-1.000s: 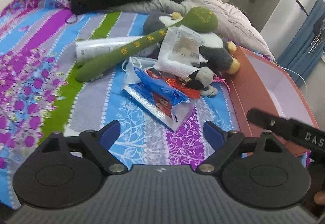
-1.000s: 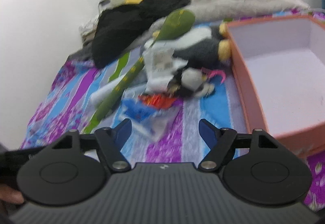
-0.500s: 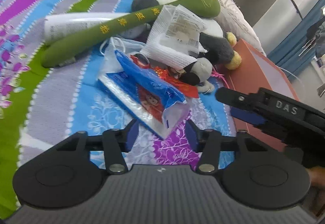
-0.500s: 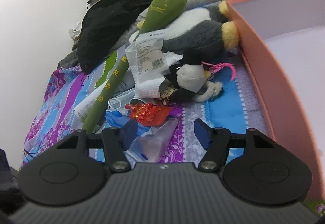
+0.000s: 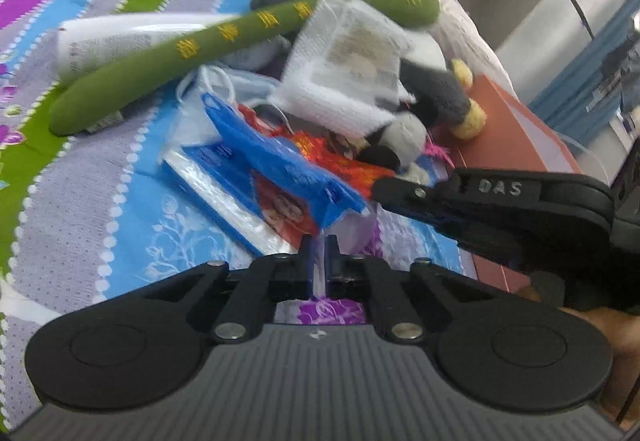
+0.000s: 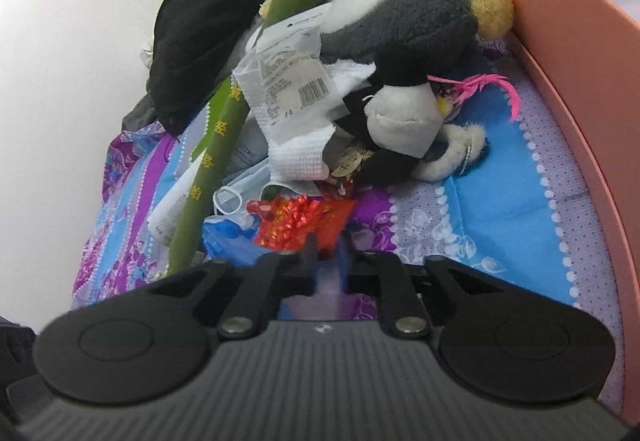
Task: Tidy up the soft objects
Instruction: 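Lift the blue packet with the left gripper while the right lifts the red packet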
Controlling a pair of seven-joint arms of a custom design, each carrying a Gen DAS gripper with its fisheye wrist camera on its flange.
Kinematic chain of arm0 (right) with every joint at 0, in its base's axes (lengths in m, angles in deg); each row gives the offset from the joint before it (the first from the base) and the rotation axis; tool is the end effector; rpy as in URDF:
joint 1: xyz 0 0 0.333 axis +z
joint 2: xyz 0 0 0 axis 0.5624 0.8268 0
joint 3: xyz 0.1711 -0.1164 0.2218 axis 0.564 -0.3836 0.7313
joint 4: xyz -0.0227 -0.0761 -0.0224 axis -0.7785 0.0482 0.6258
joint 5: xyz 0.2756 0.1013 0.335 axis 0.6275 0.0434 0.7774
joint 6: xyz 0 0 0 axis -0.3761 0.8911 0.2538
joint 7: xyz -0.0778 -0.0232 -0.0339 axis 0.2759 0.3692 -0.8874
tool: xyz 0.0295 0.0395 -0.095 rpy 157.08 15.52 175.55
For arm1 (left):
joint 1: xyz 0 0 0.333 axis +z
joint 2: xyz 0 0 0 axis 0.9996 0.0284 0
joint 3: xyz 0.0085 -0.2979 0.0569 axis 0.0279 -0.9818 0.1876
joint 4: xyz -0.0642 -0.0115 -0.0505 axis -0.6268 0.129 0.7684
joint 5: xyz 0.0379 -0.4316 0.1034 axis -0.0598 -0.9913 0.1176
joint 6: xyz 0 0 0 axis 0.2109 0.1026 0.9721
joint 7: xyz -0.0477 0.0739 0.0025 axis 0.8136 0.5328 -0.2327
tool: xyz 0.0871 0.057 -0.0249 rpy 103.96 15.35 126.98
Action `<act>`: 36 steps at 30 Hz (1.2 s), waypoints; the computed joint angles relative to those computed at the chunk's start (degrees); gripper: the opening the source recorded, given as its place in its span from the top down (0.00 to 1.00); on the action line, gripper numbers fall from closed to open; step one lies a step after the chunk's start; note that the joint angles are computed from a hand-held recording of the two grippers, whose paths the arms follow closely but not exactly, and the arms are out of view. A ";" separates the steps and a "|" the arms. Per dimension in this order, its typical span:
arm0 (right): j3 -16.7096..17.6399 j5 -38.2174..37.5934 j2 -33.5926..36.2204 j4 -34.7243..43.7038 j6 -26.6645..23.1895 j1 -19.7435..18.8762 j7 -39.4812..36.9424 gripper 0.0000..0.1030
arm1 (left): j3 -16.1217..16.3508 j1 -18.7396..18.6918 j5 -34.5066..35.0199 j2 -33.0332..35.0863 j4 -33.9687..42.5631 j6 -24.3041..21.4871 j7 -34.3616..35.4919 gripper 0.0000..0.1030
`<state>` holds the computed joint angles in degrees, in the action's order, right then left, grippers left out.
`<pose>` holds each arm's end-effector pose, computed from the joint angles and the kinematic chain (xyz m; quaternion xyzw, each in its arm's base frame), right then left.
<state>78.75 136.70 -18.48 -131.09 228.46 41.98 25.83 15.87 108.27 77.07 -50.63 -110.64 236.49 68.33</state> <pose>0.6727 0.1676 0.2854 -0.5747 0.7023 -0.0086 0.4200 0.6400 -0.1994 0.2783 -0.6891 0.6134 -0.3796 0.0693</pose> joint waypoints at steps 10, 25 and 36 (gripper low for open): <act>0.14 7.13 -4.88 -5.01 4.95 1.12 -5.94 0.96 | -3.28 5.64 2.43 -3.77 -5.85 3.09 -4.67 1.00; -2.87 4.72 -10.96 -13.41 3.19 4.85 -1.49 0.96 | -12.93 15.62 9.81 1.95 -4.79 2.55 -12.35 0.77; -3.09 3.25 -9.53 -12.70 4.38 4.73 -0.04 0.96 | 6.81 -6.99 5.51 0.26 3.05 1.65 -21.24 0.41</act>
<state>75.66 139.95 -28.01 -143.79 232.84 46.71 25.80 22.67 101.28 82.58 -50.37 -107.59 238.14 47.10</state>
